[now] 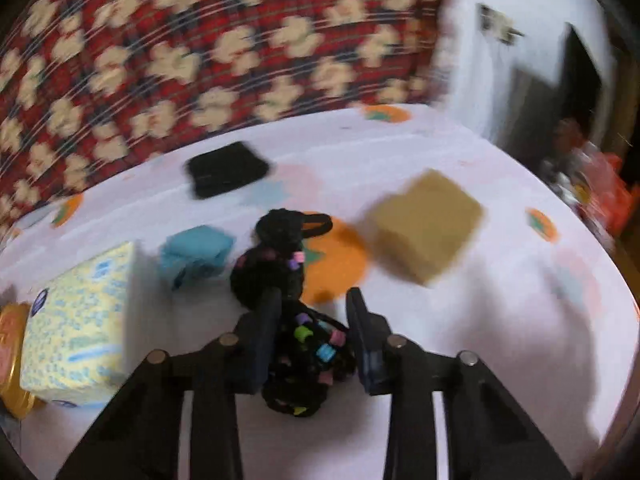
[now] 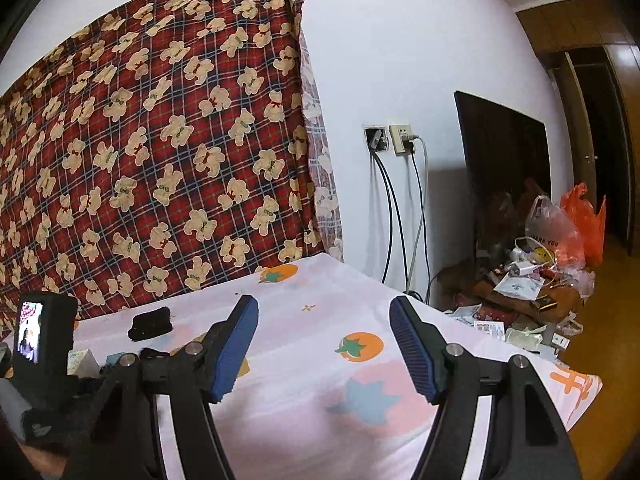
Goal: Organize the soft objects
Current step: 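Grasp the black beaded plush with the left tool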
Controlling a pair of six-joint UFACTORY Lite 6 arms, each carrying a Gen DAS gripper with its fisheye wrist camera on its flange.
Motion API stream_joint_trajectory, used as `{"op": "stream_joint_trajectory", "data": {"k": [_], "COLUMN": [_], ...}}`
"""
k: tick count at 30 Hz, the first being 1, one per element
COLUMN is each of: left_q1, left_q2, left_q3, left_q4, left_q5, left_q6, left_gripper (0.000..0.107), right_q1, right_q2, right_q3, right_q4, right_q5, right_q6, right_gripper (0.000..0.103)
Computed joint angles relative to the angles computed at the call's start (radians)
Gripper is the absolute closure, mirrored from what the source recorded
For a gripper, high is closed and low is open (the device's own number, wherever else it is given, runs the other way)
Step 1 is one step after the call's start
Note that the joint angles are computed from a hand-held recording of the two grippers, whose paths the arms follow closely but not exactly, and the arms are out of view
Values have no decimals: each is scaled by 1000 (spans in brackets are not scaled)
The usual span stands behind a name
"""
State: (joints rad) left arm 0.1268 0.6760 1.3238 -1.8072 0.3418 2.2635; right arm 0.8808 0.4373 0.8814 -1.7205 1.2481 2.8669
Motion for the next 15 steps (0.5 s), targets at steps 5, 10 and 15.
{"op": "stream_joint_trajectory", "data": {"k": [5, 10, 15], "left_q1": [83, 163, 163], "left_q2": [-69, -71, -2], "left_q3": [-99, -83, 47], "left_q4": [164, 196, 328], "left_q5": [224, 288, 276], "left_q6": [-96, -191, -402], "left_gripper": [87, 84, 48], "right_q1": [39, 48, 43], "right_q2": [35, 62, 50], "right_q3": [43, 90, 76], "right_q4": [31, 41, 32], "right_q5": [54, 65, 59], "right_q6": [-65, -138, -124], "right_gripper": [33, 33, 33]}}
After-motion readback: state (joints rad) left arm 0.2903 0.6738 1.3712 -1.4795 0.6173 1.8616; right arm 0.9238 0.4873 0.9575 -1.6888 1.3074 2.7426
